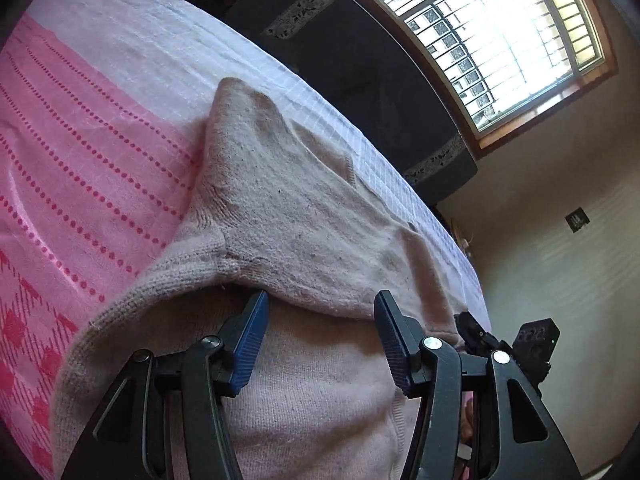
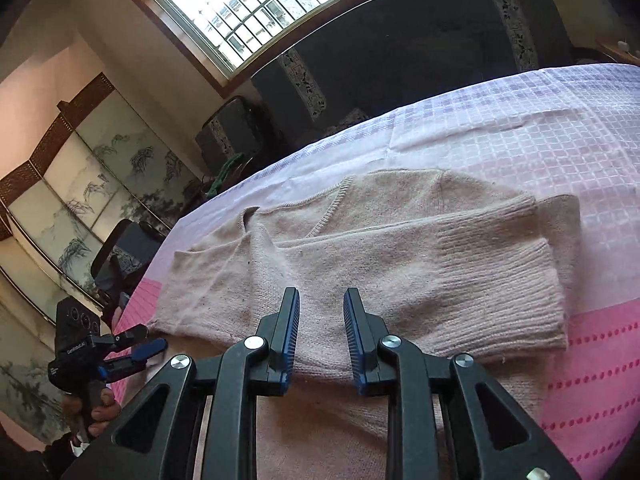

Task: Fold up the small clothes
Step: 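Lay the held sleeve down and open the left gripper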

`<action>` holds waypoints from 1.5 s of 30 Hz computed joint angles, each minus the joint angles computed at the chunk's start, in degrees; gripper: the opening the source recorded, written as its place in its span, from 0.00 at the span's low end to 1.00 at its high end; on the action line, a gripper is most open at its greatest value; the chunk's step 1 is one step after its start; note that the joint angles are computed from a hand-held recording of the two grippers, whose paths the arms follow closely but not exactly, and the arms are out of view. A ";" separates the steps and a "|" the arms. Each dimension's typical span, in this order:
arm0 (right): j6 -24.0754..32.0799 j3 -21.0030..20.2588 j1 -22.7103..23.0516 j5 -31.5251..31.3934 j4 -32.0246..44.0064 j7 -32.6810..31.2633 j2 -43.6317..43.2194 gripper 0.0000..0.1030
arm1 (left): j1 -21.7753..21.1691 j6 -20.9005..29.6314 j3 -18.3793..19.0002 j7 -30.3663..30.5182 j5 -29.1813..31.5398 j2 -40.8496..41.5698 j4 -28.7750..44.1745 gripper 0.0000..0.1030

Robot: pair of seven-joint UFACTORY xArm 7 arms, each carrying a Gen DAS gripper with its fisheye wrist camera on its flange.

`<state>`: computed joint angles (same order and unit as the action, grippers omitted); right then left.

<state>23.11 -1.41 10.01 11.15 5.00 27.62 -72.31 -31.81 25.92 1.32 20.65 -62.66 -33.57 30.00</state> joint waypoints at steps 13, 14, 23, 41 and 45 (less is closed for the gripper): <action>1.23 -2.31 -3.61 3.27 -5.77 5.31 -13.58 0.60 | 1.62 -20.23 -2.43 0.39 -7.32 -0.62 -5.25 0.23; 1.67 -1.86 -4.42 3.60 -6.41 6.71 -15.67 0.60 | 3.86 -21.01 -5.46 -3.54 -3.73 -1.00 -5.91 0.23; 3.14 3.28 -3.81 -3.47 0.96 4.54 -3.90 0.61 | 9.39 -20.31 -11.29 -14.00 10.20 -0.85 -6.35 0.41; 15.68 -0.34 -12.82 -7.90 5.08 1.82 -0.70 0.33 | 3.49 -24.11 -3.80 -25.54 18.09 -5.56 -11.58 0.68; 16.94 3.45 -14.37 -9.23 5.66 3.17 -1.12 0.08 | 5.72 -23.42 -4.73 -29.37 21.44 -4.79 -11.51 0.68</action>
<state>40.05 2.05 -4.36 1.92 10.67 30.79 -73.43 -26.09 2.50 -3.41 -8.72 -41.22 -38.37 18.49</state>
